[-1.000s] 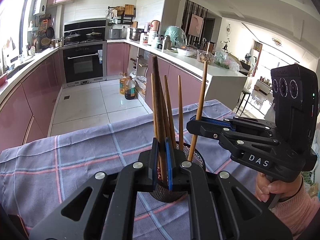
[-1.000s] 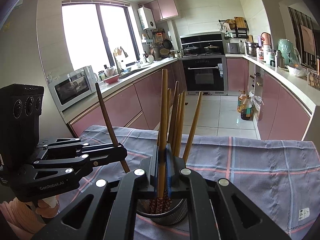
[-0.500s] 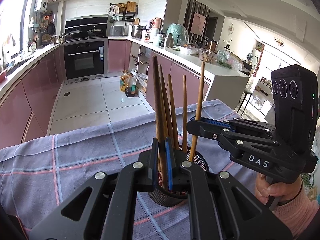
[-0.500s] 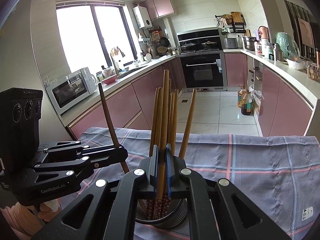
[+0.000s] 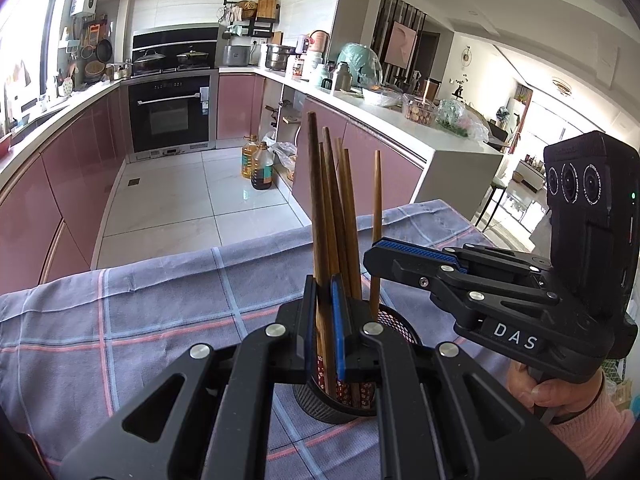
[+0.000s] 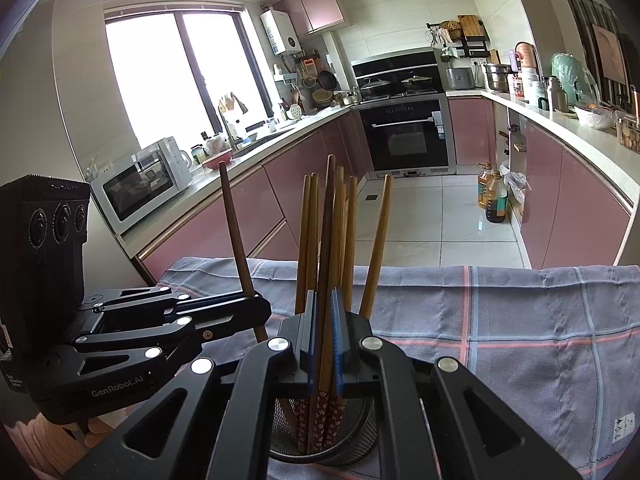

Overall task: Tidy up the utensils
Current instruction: 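Open both grippers and pull them back from the mesh cup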

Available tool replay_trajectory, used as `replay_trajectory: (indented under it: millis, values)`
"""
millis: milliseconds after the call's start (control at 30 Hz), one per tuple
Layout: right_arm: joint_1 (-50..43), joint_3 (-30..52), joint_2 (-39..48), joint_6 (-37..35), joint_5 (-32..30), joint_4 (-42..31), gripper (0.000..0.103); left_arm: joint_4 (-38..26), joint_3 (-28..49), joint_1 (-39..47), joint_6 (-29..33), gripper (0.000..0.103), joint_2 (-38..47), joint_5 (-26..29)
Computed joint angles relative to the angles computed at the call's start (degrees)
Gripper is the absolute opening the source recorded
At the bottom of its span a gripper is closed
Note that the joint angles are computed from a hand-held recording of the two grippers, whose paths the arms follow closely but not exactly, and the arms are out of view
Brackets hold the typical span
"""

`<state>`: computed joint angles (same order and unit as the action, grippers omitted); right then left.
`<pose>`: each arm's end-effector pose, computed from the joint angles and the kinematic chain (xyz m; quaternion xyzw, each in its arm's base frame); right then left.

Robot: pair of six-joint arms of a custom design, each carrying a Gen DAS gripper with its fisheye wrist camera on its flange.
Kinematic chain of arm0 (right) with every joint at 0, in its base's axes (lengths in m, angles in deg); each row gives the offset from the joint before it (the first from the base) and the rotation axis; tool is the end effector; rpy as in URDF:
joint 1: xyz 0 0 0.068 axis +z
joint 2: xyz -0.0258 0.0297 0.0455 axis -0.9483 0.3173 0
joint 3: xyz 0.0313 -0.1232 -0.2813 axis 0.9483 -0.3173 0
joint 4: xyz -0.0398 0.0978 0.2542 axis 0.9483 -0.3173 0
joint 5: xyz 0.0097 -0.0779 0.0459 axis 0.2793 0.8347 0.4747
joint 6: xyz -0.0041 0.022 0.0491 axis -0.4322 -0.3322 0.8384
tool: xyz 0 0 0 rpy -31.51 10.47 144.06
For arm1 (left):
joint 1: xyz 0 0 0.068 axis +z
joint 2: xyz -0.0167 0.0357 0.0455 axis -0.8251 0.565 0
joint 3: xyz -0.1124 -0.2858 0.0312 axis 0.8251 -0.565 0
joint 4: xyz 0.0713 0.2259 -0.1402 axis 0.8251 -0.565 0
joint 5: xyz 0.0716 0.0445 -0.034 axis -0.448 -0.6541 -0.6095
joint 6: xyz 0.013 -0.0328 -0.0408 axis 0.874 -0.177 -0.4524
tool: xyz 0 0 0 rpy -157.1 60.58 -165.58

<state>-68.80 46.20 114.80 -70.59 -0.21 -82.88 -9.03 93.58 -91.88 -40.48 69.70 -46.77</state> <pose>0.1650 0.0188 0.2877 -0.0230 0.8715 0.1860 0.4531 0.2356 -0.1793 0.3019 0.2653 0.8552 -0.2202 0.3869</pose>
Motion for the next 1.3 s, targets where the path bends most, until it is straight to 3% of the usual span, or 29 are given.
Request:
replay_trajectory:
  millis: [767,900,967,1100,1167,1300]
  values:
    - [0.72,-1.18,-1.50,0.30,0.33,-0.42,0.009,1.74,-1.36,2.20,-1.15,0.009,1.08,2.11]
    - [1.24,-1.74,-2.70,0.37,1.04,-0.87,0.017,3.34,-3.65,2.54,-1.79,0.028,-0.87,0.60]
    - [1.99,-2.01,-3.46,0.54,1.91,-1.13,0.020,4.02,-4.93,2.60,-1.99,0.032,-2.10,-0.22]
    - [5.04,-2.97,-5.95,1.24,5.61,-1.90,0.031,5.52,-8.09,2.29,-2.94,0.053,-5.41,-3.20]
    - [6.05,-3.22,-7.24,1.63,7.13,-2.47,0.045,6.38,-9.99,2.22,-3.49,0.064,-7.55,-4.92]
    - [9.90,-3.81,-10.58,2.66,12.43,-3.65,0.059,7.74,-13.70,1.91,-4.04,0.086,-12.35,-9.03]
